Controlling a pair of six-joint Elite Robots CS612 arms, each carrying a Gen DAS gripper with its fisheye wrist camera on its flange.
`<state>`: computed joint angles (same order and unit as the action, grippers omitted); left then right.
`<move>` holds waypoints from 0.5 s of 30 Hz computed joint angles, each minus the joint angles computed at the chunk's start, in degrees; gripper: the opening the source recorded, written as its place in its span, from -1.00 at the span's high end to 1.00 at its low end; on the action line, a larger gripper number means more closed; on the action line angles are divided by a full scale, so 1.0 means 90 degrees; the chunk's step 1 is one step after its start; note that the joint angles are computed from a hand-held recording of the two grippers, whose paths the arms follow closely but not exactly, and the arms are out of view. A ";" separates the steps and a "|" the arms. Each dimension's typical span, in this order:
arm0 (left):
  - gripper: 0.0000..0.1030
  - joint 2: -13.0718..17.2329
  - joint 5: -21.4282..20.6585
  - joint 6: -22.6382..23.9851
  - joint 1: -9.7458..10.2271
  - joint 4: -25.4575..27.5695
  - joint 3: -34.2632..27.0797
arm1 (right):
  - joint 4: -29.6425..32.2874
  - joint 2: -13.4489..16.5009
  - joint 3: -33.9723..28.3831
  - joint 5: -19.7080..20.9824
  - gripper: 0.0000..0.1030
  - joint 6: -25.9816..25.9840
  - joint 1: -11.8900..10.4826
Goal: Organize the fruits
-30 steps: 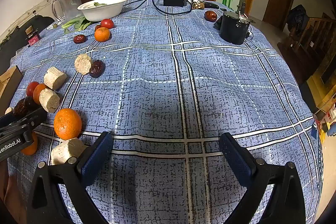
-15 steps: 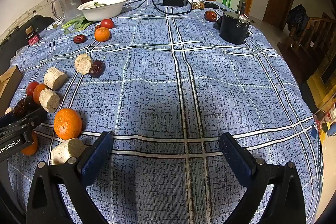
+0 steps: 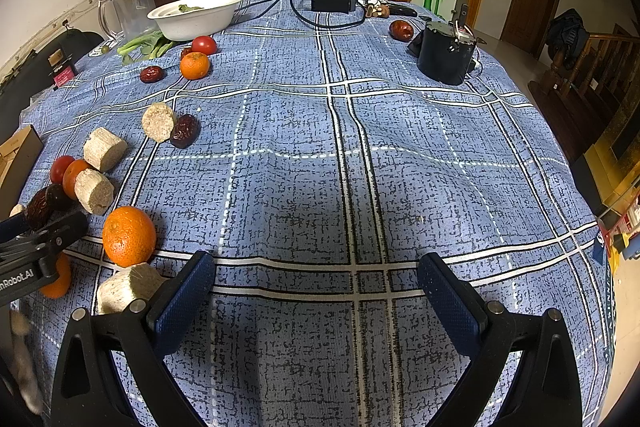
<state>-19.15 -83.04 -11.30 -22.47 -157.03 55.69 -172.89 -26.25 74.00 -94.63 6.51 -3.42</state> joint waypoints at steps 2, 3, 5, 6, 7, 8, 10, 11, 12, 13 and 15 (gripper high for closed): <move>-1.00 -0.0018 -0.0194 0.0147 0.0029 0.0208 -0.0046 | 0.0023 -0.0005 -0.0001 0.0005 -0.98 0.0010 -0.0003; -1.00 -0.0061 -0.0379 0.0166 0.0060 0.0244 0.0000 | 0.0087 -0.0017 -0.0004 0.0018 -0.98 0.0008 -0.0005; -1.00 -0.0203 -0.0777 0.0117 0.0125 0.0111 0.0252 | 0.0350 -0.0052 -0.0042 0.0052 -0.98 0.0018 -0.0013; -1.00 -0.0303 -0.0810 0.0089 0.0134 -0.0083 0.0455 | 0.0479 -0.0061 -0.0075 0.0061 -0.98 0.0038 -0.0016; -1.00 -0.0383 -0.0777 0.0068 0.0138 -0.0350 0.0640 | 0.0563 -0.0035 -0.0129 0.0076 -0.98 0.0049 -0.0022; -1.00 -0.0474 -0.0727 0.0073 0.0140 -0.0719 0.0860 | 0.0557 -0.0023 -0.0139 0.0084 -0.98 0.0057 -0.0026; -1.00 -0.0666 -0.0531 0.0104 0.0130 -0.1542 0.1332 | 0.0380 -0.0046 -0.0051 0.0050 -0.98 0.0058 -0.0013; -1.00 -0.0755 -0.0425 0.0111 0.0124 -0.1955 0.1552 | 0.0326 -0.0045 -0.0031 0.0035 -0.98 0.0075 -0.0008; -1.00 -0.0842 -0.0303 0.0120 0.0119 -0.2466 0.1792 | 0.0304 -0.0072 0.0020 0.0023 -0.98 0.0154 -0.0004; -1.00 -0.0907 -0.0130 0.0136 0.0101 -0.2915 0.1978 | 0.0229 -0.0103 0.0088 0.0070 -0.98 0.0281 -0.0016; -1.00 -0.1028 0.0299 0.0256 0.0050 -0.3924 0.2372 | -0.0225 -0.0248 0.0396 0.0182 -0.98 0.0667 -0.0020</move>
<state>-28.40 -80.35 -9.00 -22.02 -192.35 77.04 -174.92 -28.48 77.57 -93.00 12.51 -3.60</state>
